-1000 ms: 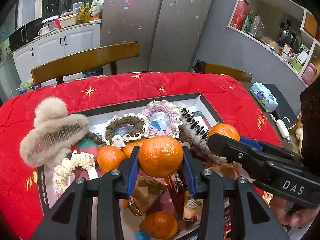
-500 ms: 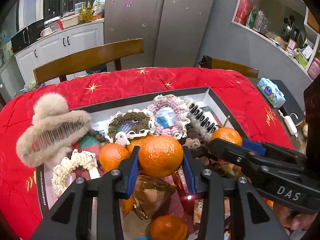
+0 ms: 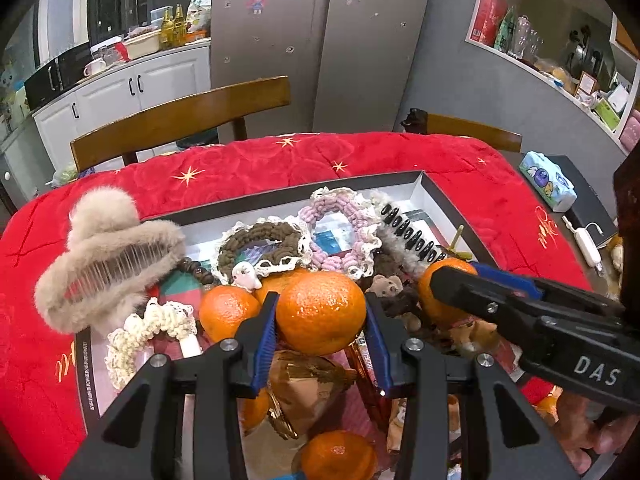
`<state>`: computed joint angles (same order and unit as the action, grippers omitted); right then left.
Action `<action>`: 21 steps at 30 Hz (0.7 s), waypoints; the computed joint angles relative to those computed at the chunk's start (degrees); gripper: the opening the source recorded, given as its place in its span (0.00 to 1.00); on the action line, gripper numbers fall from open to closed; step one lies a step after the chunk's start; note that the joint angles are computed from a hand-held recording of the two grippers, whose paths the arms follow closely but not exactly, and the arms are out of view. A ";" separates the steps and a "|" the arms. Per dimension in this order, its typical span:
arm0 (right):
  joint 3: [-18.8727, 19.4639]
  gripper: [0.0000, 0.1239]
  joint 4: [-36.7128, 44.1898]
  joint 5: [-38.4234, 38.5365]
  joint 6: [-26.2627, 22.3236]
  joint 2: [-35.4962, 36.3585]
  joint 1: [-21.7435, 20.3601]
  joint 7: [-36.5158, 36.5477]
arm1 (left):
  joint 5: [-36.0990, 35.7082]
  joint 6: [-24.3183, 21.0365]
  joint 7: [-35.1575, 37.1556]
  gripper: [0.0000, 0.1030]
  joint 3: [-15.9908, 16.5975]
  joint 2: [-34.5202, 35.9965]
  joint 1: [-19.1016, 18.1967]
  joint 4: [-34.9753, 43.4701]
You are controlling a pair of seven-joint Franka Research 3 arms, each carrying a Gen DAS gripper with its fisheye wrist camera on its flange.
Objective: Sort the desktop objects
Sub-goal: 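Lower both held mandarins over the black tray with the left and right tools, then open both tools to drop the mandarins into the tray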
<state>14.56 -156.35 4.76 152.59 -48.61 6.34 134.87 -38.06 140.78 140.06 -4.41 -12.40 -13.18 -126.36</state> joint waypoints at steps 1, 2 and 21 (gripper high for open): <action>0.32 0.34 0.09 -0.29 -0.05 -0.13 -0.32 0.17 | 0.54 0.59 -0.65 0.41 -0.26 0.02 0.11 -0.08; 0.55 0.35 0.07 -0.64 -0.08 -0.39 -0.59 0.24 | 1.52 1.14 -1.52 0.41 -0.58 0.05 0.25 -0.14; 2.37 0.83 0.09 -3.36 1.26 -7.13 -4.47 0.69 | -4.97 -4.71 2.42 1.00 1.78 -1.97 0.46 2.19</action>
<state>16.93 -156.26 1.40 153.85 -55.74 1.87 135.56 -43.02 136.06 142.48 -2.64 -14.36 -12.72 -124.16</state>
